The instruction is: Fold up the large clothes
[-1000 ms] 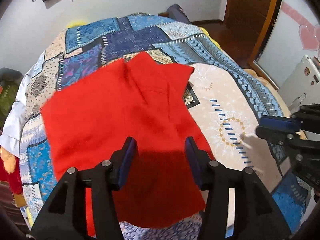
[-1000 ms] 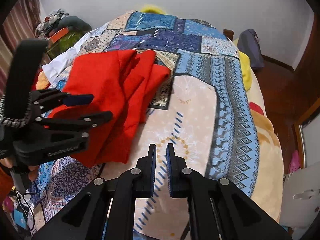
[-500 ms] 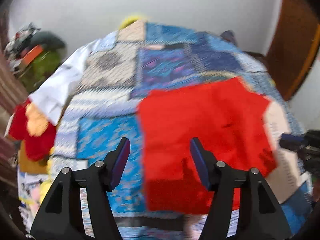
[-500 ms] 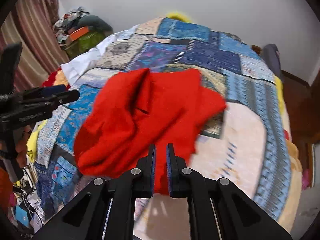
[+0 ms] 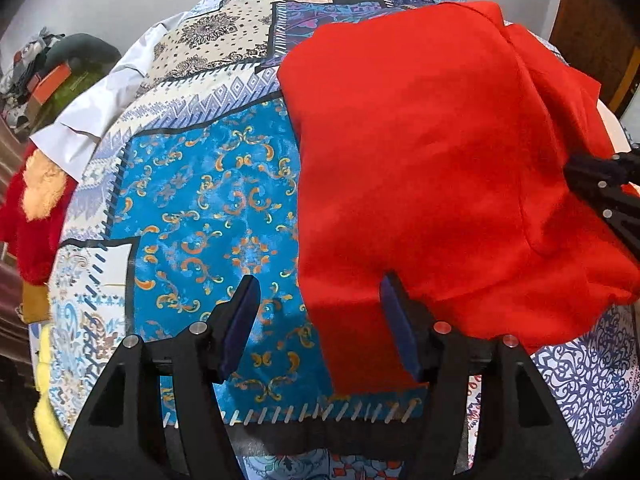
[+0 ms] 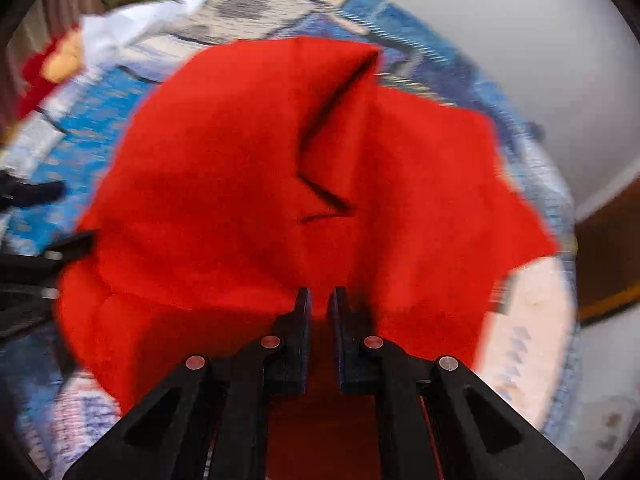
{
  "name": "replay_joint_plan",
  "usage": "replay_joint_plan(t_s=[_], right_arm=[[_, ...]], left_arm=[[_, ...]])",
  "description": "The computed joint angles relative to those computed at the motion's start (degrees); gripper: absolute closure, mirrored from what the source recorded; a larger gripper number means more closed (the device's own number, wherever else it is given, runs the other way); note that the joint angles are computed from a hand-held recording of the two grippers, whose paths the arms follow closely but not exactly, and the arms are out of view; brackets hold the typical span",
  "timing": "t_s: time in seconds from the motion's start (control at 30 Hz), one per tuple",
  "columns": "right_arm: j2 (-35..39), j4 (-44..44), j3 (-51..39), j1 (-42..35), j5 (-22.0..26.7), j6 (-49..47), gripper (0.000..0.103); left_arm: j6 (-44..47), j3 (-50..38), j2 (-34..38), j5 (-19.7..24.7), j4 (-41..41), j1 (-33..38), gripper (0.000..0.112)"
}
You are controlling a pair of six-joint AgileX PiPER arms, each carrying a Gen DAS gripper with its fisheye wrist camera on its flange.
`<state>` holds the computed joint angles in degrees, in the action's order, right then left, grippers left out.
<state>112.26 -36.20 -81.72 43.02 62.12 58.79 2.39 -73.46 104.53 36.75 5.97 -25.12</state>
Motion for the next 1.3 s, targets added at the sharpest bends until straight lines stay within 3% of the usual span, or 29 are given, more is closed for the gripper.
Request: replay_joint_plan(t_s=[0.07, 0.2, 0.37, 0.57, 0.67, 0.73, 0.87, 1.0, 1.1, 1.23, 1.3], right_arm=[[1.4, -2.4, -1.2, 1.8, 4.6, 0.7, 0.098], [0.6, -4.5, 1.3, 3.1, 4.4, 2.0, 0.098], [-1.2, -3.1, 3.2, 2.9, 4.5, 2.0, 0.098], [-10.5, 0.3, 9.7, 1.9, 3.4, 4.3, 0.098], [-8.6, 1.1, 13.0, -0.6, 2.0, 2.2, 0.098], [-8.6, -4.9, 17.0, 1.5, 0.1, 5.3, 0.098], [-7.2, -8.0, 17.6, 4.3, 4.0, 5.7, 0.098], [-12.4, -5.5, 23.2, -0.7, -0.3, 8.4, 0.098], [-17.4, -4.2, 28.9, -4.9, -6.3, 9.0, 0.098], [-18.0, -2.5, 28.7, -7.5, -6.5, 6.4, 0.098], [-20.9, 3.7, 28.4, -12.3, -8.6, 1.3, 0.098]], left_arm=[[2.7, -0.4, 0.5, 0.1, -3.7, 1.5, 0.05], [2.0, 1.6, -0.5, -2.0, -3.9, 1.5, 0.049], [-5.1, 4.7, -2.3, -4.8, 3.9, -1.0, 0.049], [-9.4, 5.3, -2.4, -4.9, 8.0, -2.2, 0.049], [-10.6, 4.9, -2.1, -4.4, 8.7, -2.4, 0.049], [-11.7, 5.3, -2.4, -4.6, 9.9, -2.7, 0.049], [-11.9, 5.2, -2.2, -4.5, 10.0, -2.7, 0.049], [-13.1, 4.9, -2.0, -3.9, 10.8, -3.0, 0.049], [-13.7, 4.8, -2.0, -3.7, 11.3, -3.2, 0.049], [-11.1, 3.3, -2.0, -1.3, 9.5, -2.8, 0.049], [-5.8, 2.4, -2.9, 0.3, 4.7, -1.2, 0.05]])
